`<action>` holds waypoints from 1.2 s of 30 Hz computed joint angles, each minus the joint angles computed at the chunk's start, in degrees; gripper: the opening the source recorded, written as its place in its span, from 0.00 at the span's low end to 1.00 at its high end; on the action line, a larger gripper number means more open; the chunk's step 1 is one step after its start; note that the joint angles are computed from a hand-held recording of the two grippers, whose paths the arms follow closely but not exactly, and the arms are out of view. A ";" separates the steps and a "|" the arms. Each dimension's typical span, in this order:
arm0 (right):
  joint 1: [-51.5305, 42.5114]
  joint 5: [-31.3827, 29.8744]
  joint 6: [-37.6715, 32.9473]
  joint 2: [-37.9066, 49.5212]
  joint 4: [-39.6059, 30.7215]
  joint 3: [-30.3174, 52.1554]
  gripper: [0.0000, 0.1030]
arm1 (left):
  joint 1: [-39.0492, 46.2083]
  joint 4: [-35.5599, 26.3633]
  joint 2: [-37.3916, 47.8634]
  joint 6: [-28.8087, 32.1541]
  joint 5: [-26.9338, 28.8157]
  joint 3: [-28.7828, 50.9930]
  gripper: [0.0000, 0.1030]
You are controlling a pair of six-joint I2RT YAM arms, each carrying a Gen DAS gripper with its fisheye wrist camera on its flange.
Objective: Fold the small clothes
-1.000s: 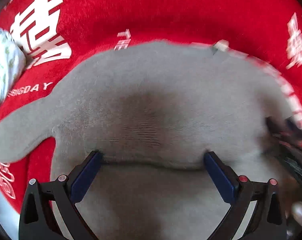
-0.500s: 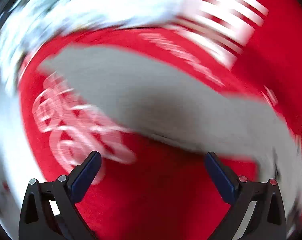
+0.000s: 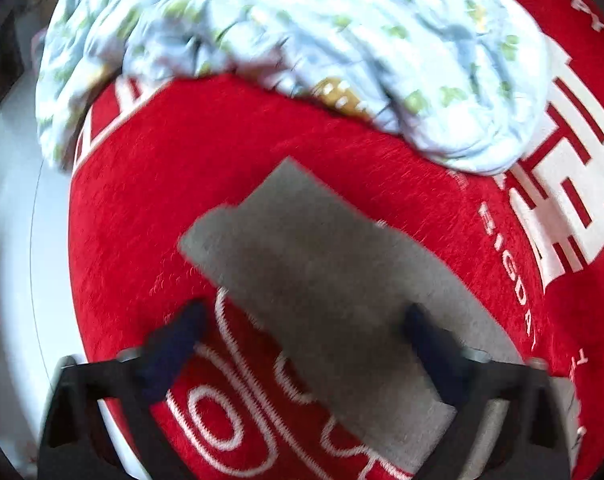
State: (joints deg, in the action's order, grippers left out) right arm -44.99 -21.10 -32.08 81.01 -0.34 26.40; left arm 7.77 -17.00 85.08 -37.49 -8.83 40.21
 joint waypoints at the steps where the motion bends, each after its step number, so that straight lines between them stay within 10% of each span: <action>1: -0.08 -0.08 -0.06 0.13 -0.02 0.06 0.85 | -0.28 0.62 -0.85 2.27 -0.38 -0.24 0.42; 3: -0.19 -0.26 -0.07 0.31 -0.06 0.15 0.85 | 3.08 2.05 -0.94 6.65 7.67 0.06 0.13; 8: -0.58 -0.90 -0.01 0.47 -0.18 0.26 0.85 | 10.39 0.82 -2.94 8.43 18.37 -0.43 0.10; 18: -1.20 -2.09 0.03 0.86 -1.25 0.94 0.85 | -6.53 -7.35 -10.52 4.83 4.35 3.60 0.10; 36: -2.12 -3.75 -0.26 2.17 -2.89 2.39 0.86 | -37.64 -17.87 0.54 -6.41 -10.41 20.01 0.10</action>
